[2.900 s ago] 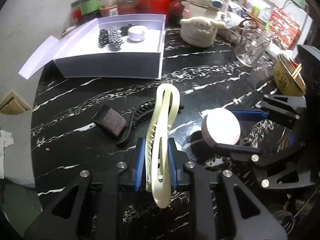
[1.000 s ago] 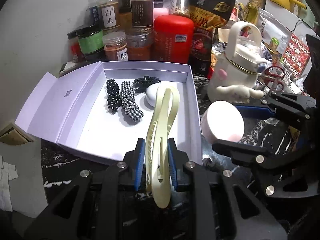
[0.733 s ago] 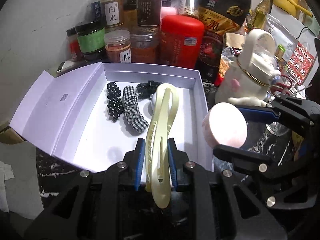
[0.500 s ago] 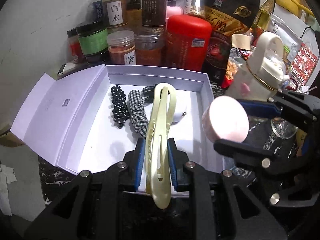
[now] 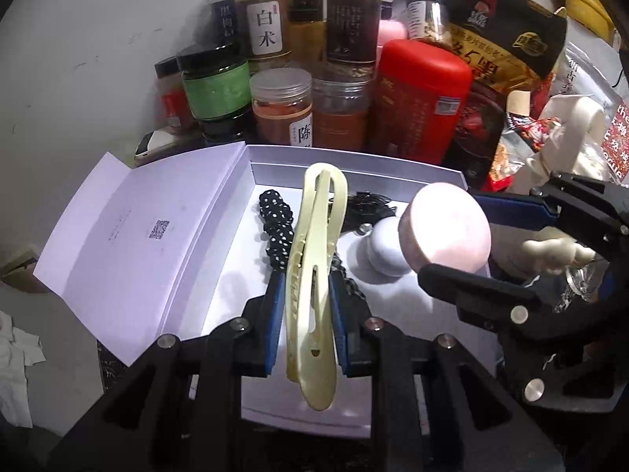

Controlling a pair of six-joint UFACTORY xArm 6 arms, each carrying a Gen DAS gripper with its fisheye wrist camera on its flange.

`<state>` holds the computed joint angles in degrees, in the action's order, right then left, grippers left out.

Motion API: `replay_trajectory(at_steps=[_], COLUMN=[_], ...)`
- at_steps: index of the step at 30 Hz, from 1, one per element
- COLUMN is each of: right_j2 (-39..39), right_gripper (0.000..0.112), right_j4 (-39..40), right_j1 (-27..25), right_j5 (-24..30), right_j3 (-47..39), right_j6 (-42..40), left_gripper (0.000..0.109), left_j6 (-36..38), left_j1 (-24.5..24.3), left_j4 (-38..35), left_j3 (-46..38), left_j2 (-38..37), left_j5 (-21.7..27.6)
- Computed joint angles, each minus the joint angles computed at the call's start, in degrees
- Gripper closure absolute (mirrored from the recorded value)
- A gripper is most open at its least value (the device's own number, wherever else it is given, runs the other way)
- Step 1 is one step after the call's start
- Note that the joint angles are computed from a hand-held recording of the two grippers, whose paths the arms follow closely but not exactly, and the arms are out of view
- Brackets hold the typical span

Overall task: Organize objects
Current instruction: 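Lower the claw clip and container into the box and open both grippers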

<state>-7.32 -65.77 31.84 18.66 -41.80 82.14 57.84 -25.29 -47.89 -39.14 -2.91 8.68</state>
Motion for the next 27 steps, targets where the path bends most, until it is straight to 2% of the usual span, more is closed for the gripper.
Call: replay_trajectory(at_steps=[2,8,18,27], right_j2=[0.7,4.3,9.8,11.8], right_gripper=[0.06,0.06,0.06,0.06], right_j4=[-0.9,0.0,2.1,3.7], right_j1=[-0.2,-2.8,-5.4,-7.5], right_j5=[0.2,-2.9,-3.9,-6.2], right_j3=[-0.7,-2.9,-6.7,-6.2], right_j6=[0.3,-1.1,-3.3,-3.1], left_gripper=[0.087,0.087,0.088,0.088], left_j6=[1.8,0.3,-7.1,-3.5], left_j1=[0.2,0.8,1.3,2.2], left_j4=[-1.6,0.2,8.3,4.1], left_j3=[-1.1,-4.0,-8.2,-11.7], left_j2=[0.9,4.0,9.9,12.6], left_j5=[0.7,0.7,-0.2,4.7])
